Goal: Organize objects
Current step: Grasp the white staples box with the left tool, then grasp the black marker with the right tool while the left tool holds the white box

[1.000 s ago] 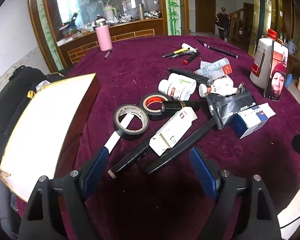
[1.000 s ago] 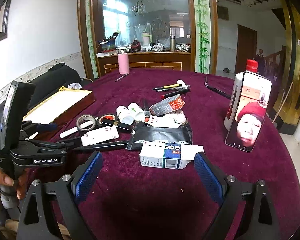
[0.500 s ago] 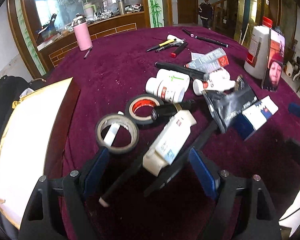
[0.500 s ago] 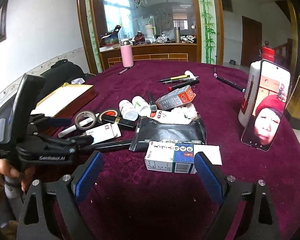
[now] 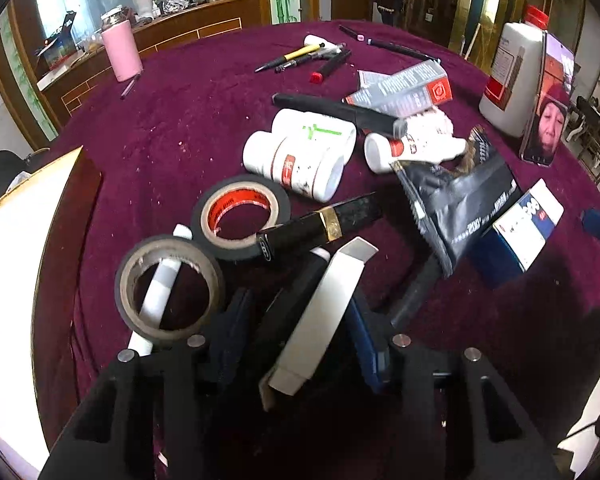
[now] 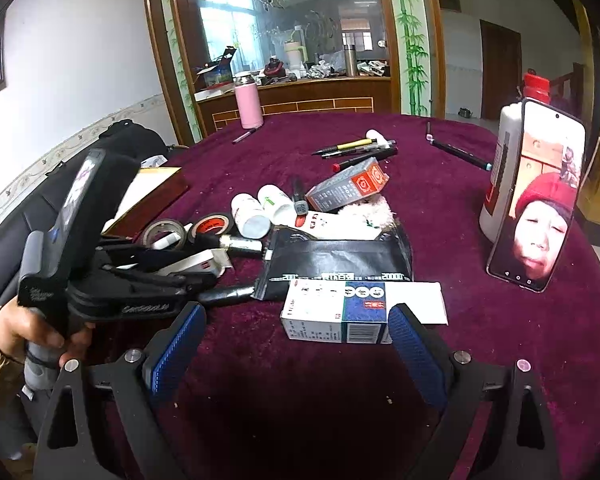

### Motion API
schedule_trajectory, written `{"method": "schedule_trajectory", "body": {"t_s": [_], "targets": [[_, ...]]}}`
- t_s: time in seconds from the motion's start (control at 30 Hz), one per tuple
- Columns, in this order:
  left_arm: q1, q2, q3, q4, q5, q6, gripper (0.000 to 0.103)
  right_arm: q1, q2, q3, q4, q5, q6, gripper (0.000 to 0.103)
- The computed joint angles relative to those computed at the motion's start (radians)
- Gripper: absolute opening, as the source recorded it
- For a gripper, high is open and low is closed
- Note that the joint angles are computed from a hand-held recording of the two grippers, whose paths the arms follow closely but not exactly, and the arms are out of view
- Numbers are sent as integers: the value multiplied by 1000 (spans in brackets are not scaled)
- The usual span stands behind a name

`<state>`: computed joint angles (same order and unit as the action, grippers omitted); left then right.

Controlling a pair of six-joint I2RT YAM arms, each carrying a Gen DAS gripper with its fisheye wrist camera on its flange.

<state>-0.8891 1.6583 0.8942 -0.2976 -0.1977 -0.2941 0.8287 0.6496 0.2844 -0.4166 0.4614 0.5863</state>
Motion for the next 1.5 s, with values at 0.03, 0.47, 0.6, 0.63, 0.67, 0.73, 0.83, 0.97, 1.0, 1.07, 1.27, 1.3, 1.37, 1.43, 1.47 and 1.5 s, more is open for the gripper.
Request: {"method": "schedule_trajectory", "body": {"t_s": [0.03,0.47,0.6,0.63,0.67,0.73,0.83,0.97,1.0,1.07,1.27,1.3,1.37,1.43,1.47,1.5], "targets": [[-1,-10,-11,1,4,-3,45,-9,-4,-3,0,-5,-3,95],[1,-138,-114,37,48,-49,28,-208,0,-10,-23,-133,-82,95],[16,-187,-158,49,83,-42,28,-228,56,2,-8,-138,-93,95],[17,-189,-162,46,94,-34,29,-230,65,3,-3,-141,-91,95],[15,-190,-166,44,96,-30,29,-228,73,3,8,-147,-88,95],[9,-196,-179,49,91,-31,29,-217,89,3,24,-154,-79,95],[13,-219,-198,53,97,-38,29,-176,121,13,41,-151,-56,95],[16,-269,-226,47,92,-54,29,-116,177,31,73,-133,-39,95],[15,-283,-233,45,89,-57,30,-106,190,33,83,-131,-36,95],[12,-312,-252,43,79,-62,30,-91,224,39,105,-134,-33,95],[-47,-356,-296,54,25,-56,16,-45,301,60,153,-129,-16,95],[-54,-370,-303,57,24,-54,13,-38,314,66,158,-126,-18,95],[-63,-387,-309,58,20,-57,13,-25,335,80,160,-121,-24,95],[-60,-403,-315,54,17,-54,13,-22,349,91,162,-127,-35,95],[-48,-426,-325,53,22,-58,13,-19,357,98,164,-137,-40,95],[-30,-461,-338,48,24,-63,13,-22,363,102,168,-151,-44,95]]}}
